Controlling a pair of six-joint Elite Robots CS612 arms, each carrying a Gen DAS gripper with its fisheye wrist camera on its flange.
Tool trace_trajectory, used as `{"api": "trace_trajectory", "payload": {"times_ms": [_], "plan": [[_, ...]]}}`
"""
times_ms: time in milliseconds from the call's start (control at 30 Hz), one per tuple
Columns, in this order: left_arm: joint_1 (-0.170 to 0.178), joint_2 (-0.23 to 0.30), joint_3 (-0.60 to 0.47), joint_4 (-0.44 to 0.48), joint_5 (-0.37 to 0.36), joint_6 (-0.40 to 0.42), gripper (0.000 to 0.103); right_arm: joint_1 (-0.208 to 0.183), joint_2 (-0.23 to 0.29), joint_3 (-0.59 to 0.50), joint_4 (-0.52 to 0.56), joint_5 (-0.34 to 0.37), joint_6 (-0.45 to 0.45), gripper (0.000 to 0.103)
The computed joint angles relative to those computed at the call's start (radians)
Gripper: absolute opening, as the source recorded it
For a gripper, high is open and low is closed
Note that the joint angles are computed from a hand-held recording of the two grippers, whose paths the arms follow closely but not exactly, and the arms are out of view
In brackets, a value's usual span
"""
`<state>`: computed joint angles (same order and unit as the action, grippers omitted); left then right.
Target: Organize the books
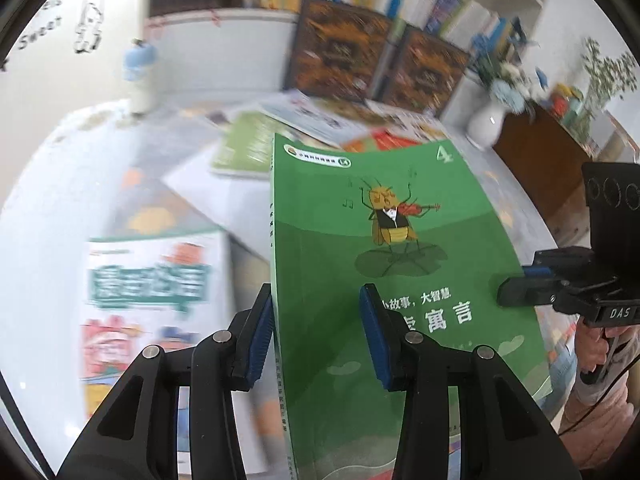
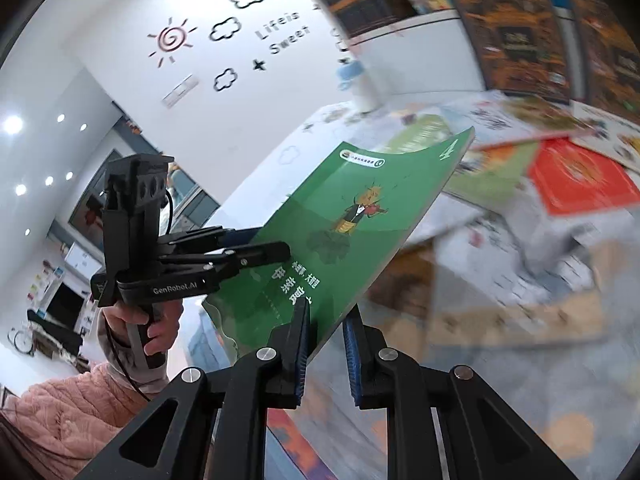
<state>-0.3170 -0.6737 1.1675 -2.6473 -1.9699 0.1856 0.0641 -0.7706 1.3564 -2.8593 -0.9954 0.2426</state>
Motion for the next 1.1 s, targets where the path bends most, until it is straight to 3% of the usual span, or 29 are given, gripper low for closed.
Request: {"api": "trace_trajectory", "payload": {"times_ms": [300,500,767,900,1000,1100], "plan": [[0.075,0.03,-0.056,0.011,0.027,-0.033,0.039,0.058,0.148,-0.252,0.123,0.066,-0.015,0.016],[0.104,0.075,-0.106,0.046,0.043,-0.053,0.039,0.093,0.228,-0.387,0.205,0.029,-0.022,0.016],[0.12,0.124,-0.148,0.099,0.038,-0.105,0.039,0.121,0.281,-0.468,0.304,-0.026,-0.049,0.016],[0.125,0.125,-0.141,0.079,0.029,-0.099,0.038,0.122,0.298,-0.494,0.335,-0.032,-0.04,0.016],[0.123,0.12,-0.131,0.066,0.055,-0.094,0.041,0.124,0.305,-0.504,0.342,-0.03,-0.023,0.016],[0.112,0.114,-0.12,0.046,0.134,-0.096,0.042,0.126,0.307,-0.502,0.328,-0.031,-0.012,0.017]]}}
